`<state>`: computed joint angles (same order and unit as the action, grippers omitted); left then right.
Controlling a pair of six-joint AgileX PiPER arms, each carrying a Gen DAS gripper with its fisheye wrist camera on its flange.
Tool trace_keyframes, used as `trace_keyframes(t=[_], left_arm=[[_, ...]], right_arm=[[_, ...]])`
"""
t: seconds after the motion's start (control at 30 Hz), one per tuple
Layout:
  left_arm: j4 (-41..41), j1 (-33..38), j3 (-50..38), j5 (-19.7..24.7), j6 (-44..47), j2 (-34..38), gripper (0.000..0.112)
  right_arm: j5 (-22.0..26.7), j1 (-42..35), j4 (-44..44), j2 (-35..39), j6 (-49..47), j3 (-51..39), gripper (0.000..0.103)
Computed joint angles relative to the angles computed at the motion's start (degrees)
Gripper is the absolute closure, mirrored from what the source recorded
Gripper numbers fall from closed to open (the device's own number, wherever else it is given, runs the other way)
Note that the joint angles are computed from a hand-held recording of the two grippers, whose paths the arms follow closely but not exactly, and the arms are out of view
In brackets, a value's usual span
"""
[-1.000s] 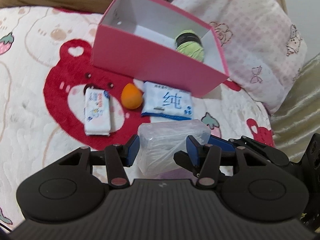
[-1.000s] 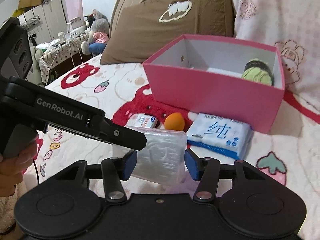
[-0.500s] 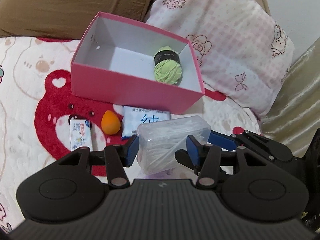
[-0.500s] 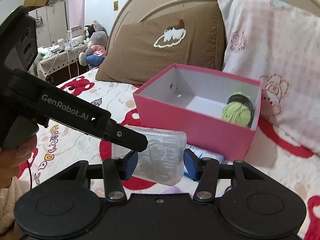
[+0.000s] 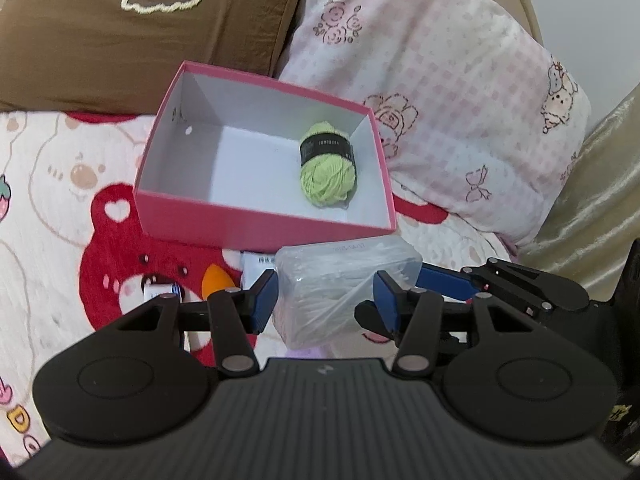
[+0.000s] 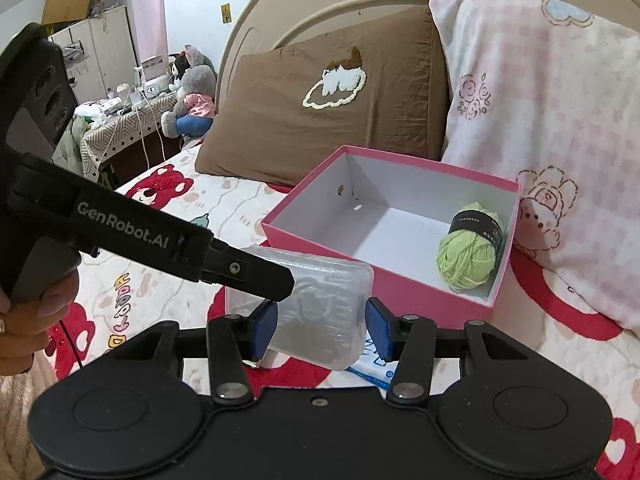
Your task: Organize objects
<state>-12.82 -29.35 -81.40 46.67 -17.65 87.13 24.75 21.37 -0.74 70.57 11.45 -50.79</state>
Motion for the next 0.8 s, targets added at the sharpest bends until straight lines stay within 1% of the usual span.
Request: trace_keyframes(t=[0.03,0.13,0.2,0.3,0.4,0.5,0.63,0.7,0.8], left_arm=[[-0.2,0.4,-1.3,0.7,0.0,0.8,0.062],[-1.9,2.3,-5.5,2.6,0.7,3.4,0.062],[-4.4,3.9,-8.0,3.9,1.4,5.0,0.062],[-7.5,5.8,-10.8,4.2,3.0,6.7,0.062],[-8.7,6.8,-13.9,4.7,3.5,8.6,0.062],[-9.0,7.5,-17.1,5.5,4.3,10.7,0.062],[-8.3,8.2,-23.5,7.9,3.5,15.8,0.062],[-7.5,8.4,-26.8,8.8,3.3,18.9,0.062],[-6.1,8.7,-32.2,10.5,3.1,24.1,0.062]], right_arm=[[0.9,-0.8,1.5,0.7,-1.8,-1.3,0.050],[5.0,-4.7,9.6,4.1,-10.5,-6.7,0.050],[8.8,-6.5,11.8,6.7,-13.7,-11.3,0.052],[15.3,-7.9,11.1,10.5,-15.4,-19.1,0.053],[21.3,-9.3,11.2,14.4,-16.3,-26.9,0.054],[25.7,-9.6,9.8,18.0,-16.1,-33.5,0.055],[27.9,-11.5,11.4,22.4,-18.2,-38.5,0.055],[26.2,-13.1,14.1,23.7,-19.8,-38.2,0.055],[22.2,-15.4,18.8,26.4,-21.8,-36.7,0.055]])
